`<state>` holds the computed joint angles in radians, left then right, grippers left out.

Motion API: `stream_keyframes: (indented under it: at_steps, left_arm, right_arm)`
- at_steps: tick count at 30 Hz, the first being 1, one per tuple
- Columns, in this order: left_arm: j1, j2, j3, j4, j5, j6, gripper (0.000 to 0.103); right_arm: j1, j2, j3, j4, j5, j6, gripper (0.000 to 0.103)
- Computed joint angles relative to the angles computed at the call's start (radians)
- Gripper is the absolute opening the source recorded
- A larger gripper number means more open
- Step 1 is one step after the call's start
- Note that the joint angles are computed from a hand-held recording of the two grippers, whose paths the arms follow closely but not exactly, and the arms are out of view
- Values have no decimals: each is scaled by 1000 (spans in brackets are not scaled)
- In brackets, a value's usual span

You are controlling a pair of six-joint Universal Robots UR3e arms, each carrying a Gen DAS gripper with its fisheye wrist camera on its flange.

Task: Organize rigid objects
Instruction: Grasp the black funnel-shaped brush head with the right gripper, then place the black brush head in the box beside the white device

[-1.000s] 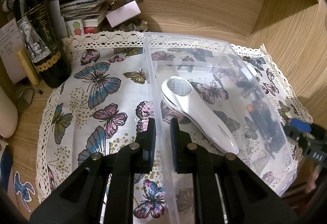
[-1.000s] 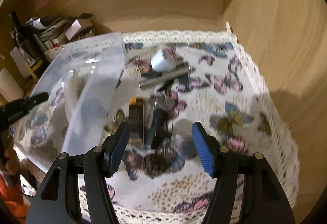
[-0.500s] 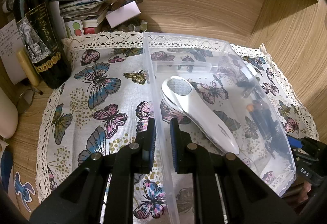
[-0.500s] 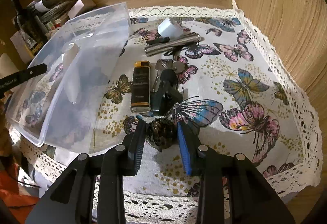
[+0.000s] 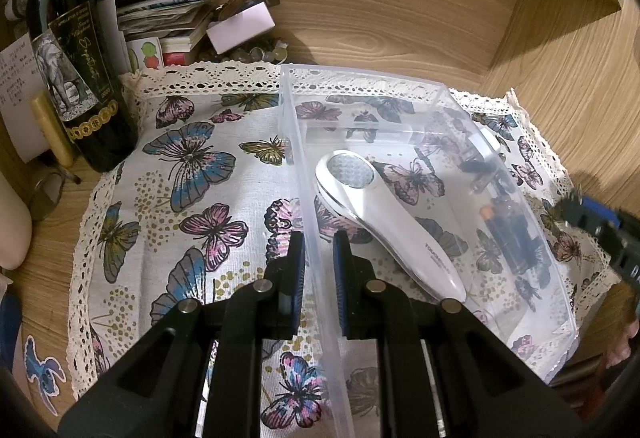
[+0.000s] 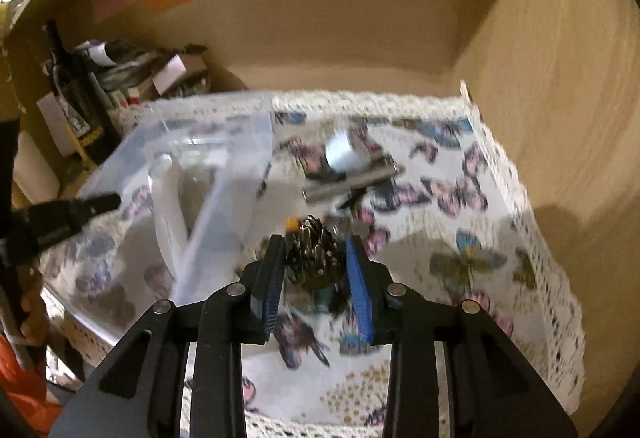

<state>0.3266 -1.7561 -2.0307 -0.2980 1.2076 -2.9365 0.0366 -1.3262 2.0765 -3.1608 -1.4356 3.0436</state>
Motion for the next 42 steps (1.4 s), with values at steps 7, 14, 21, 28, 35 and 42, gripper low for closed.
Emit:
stream_keyframes:
  at_steps: [7, 14, 21, 28, 35, 42]
  left_arm:
    - [6, -1, 5, -8, -11, 3, 14]
    - [6, -3, 4, -5, -12, 5, 14]
    - [6, -3, 5, -5, -12, 3, 14]
    - [4, -11, 12, -4, -10, 5, 14]
    - [5, -11, 11, -4, -12, 5, 14]
    - [6, -9, 9, -3, -13, 7, 14]
  right_arm:
    - [56, 55, -160, 46, 17, -25, 28]
    - [111, 142, -326, 130, 35, -59, 28]
    - [149, 248, -506, 273, 39, -87, 28]
    - [178, 352, -665, 413, 14, -122, 28]
    - [193, 436, -796, 542, -4, -143, 28]
    - [205, 457, -829, 565, -13, -155, 29]
